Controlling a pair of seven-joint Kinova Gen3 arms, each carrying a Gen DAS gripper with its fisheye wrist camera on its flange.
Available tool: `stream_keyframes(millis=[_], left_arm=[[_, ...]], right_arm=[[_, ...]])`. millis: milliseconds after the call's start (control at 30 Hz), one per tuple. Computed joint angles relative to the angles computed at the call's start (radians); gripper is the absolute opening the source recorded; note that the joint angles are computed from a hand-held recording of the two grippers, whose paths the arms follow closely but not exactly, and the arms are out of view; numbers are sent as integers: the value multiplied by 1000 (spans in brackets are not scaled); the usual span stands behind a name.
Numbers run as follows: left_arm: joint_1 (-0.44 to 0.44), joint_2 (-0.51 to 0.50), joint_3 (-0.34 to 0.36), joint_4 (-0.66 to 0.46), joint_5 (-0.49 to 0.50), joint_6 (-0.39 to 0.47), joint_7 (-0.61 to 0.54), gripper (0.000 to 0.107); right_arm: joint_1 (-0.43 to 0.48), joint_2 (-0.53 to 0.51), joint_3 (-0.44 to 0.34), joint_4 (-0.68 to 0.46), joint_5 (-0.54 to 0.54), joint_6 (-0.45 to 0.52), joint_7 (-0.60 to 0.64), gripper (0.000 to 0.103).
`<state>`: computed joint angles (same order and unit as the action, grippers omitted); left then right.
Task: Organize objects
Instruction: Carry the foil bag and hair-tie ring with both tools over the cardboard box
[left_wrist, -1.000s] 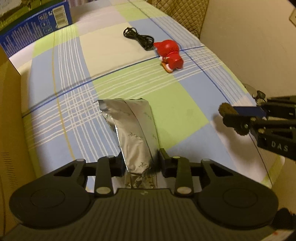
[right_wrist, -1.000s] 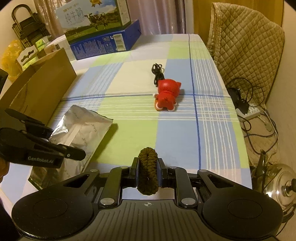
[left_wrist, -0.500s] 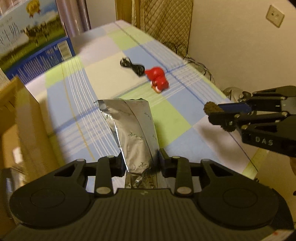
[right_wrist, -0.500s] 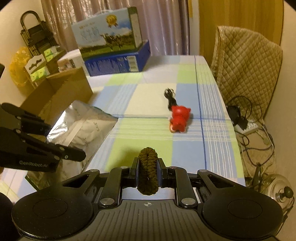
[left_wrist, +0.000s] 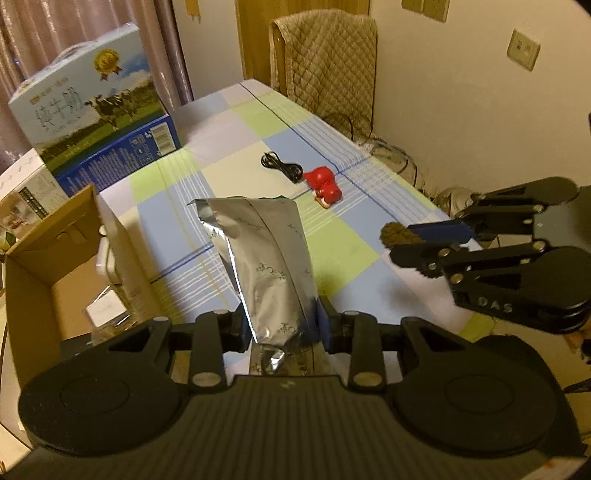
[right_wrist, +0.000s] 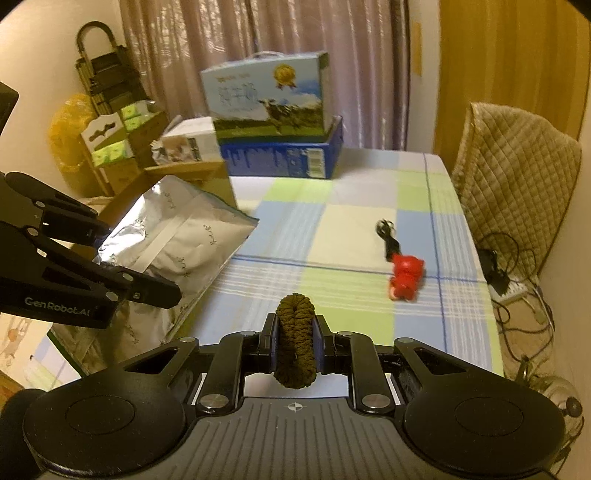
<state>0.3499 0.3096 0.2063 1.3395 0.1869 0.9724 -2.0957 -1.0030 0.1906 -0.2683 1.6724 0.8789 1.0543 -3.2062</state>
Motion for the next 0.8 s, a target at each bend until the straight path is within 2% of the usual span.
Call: stream_keyframes(millis=[233,467,800], left_arm=[[-91,-64,-22,6,62,43,-53,29],[-170,-86,-66,-55,53,89,-72,29],[-264,-67,-101,-129,44,126,-81,29]], right_arm=[[-30,66,17,-124,15,-1,83,15],[-69,150,73,-265,0,-38,200,15],[-93,283,154,-485,-105,-97,412,15]])
